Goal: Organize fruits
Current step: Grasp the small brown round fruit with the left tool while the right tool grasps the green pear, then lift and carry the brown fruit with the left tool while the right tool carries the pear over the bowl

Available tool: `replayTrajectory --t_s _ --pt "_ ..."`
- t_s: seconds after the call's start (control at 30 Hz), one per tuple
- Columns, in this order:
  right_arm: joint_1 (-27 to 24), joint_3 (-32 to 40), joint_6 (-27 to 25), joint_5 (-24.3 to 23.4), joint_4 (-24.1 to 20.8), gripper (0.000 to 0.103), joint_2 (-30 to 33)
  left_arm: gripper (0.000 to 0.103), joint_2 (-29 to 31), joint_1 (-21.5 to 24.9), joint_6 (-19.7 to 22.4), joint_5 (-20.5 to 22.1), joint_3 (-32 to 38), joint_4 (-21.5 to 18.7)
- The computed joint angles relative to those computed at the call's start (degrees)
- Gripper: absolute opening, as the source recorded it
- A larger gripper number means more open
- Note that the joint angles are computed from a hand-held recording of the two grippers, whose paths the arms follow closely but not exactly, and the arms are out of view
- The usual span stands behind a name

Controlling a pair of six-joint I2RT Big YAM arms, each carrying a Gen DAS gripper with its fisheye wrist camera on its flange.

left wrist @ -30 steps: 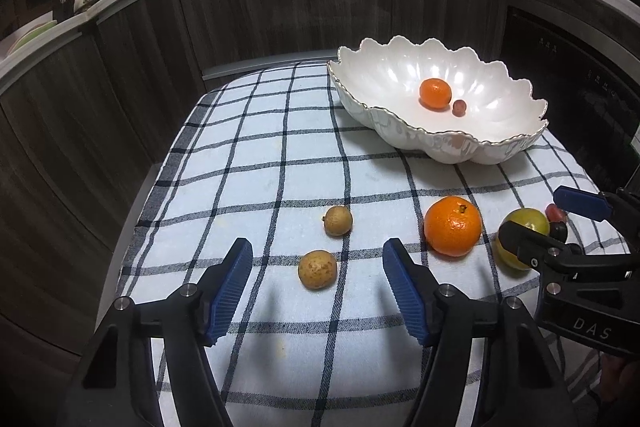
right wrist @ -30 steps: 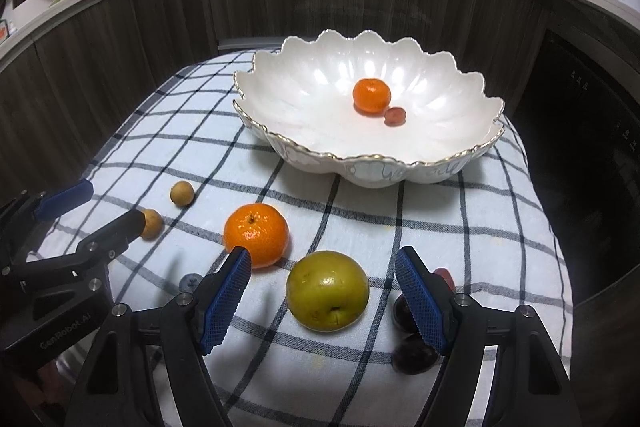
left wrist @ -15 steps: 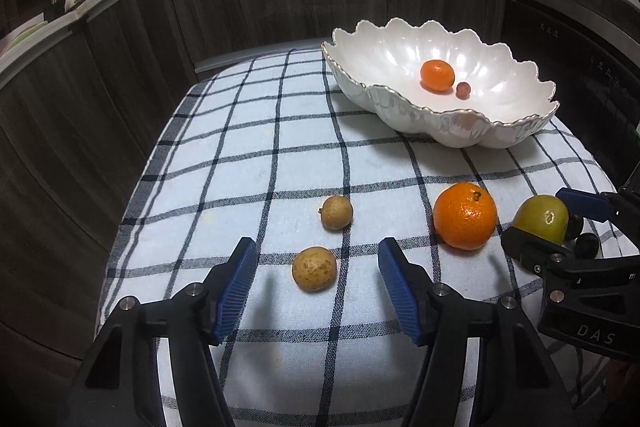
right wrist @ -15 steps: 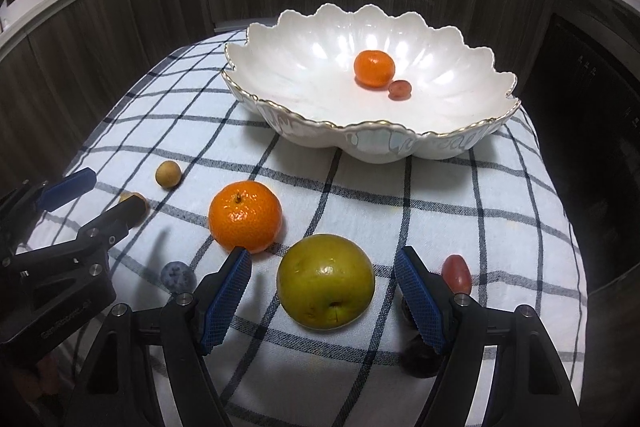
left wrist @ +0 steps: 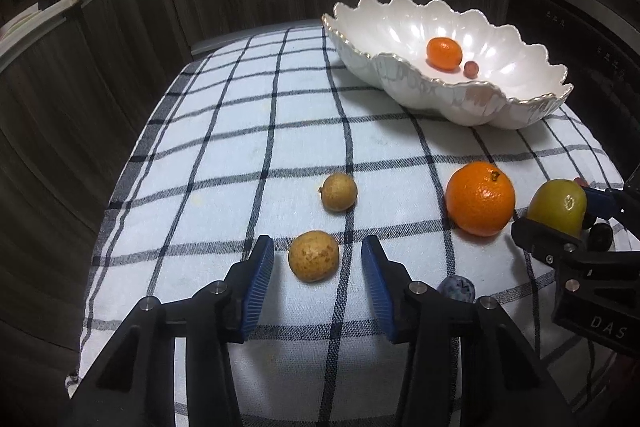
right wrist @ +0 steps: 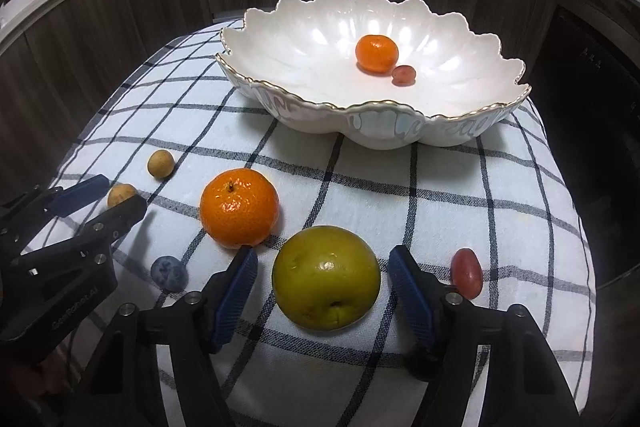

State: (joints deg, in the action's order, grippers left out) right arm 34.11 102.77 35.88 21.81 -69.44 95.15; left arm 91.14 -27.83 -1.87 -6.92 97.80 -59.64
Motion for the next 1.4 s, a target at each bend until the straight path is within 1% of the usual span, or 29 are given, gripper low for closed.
replayTrajectory --t_s 0.13,0.27,0.4,0.93,1.4 --pt "-0.1 -0.1 0.2 -0.4 -0.2 0.063 0.1 0.040 0.4 0.2 -0.4 0.7 0.2 -0.6" --pt "-0.2 -0.1 0.4 -1.4 -0.5 0.054 0.4 0.032 0.4 0.3 -0.4 1.4 0.2 -0.5" --pt "-0.2 -0.5 0.4 -1.2 -0.2 0.050 0.2 0.027 0.3 0.3 -0.6 1.1 -0.1 0.1" --pt "-0.4 -0.9 1.0 -1.7 0.1 0.049 -0.4 0.026 -0.6 -0.2 0.2 1.2 -0.4 0.2" --pt "0.0 -1.4 0.9 -0.6 0.9 0.049 -2.4 0.026 -1.8 -1.1 0.4 0.6 0.6 -0.3"
